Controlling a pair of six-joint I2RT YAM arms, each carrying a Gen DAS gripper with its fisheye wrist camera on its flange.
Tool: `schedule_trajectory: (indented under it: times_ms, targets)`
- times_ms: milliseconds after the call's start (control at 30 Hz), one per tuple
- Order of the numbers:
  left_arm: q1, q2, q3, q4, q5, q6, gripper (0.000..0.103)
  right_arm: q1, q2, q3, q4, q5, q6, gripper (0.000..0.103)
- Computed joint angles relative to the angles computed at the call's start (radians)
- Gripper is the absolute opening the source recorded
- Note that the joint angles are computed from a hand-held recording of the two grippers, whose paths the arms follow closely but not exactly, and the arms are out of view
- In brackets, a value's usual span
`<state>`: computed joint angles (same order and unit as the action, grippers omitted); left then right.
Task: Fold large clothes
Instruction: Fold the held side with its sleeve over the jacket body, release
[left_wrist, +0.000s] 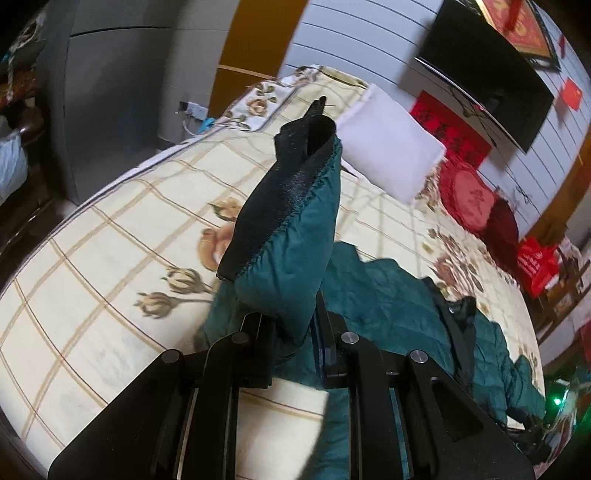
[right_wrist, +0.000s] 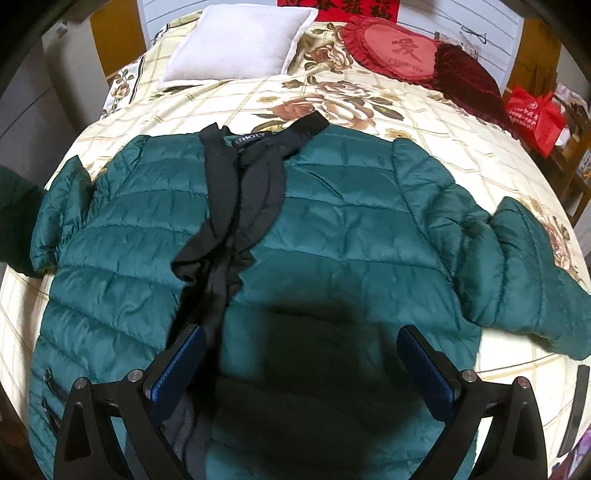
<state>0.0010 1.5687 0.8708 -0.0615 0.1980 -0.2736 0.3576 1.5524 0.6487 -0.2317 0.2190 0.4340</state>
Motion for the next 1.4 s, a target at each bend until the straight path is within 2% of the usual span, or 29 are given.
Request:
schedule_trajectory:
  times_ms: [233,467,967,1400]
  targets:
    - [-0.139,-0.066,-0.023,-0.029,-0.052,-0.023,0.015,-0.055,-0.069,-0.061,0.004,-0.023,-0.012,0.103]
    - [-0.265,-0.068,-0.009,-0.047,-0.101,-0.059,0.015,-0.094,-0.135,-0.111,-0.001,-0.037,-0.023,0.103]
    - [-0.516,0.004,0.077,-0.072,-0.185,-0.132,0.015,-0.221,-0.267,-0.223,-0.006,-0.099,-0.070,0.103]
    - [-0.667,0.122,0.196,-0.091,-0.193,-0.175,0.015,-0.303,-0.315,-0.276,0.002,-0.146,-0.114,0.103]
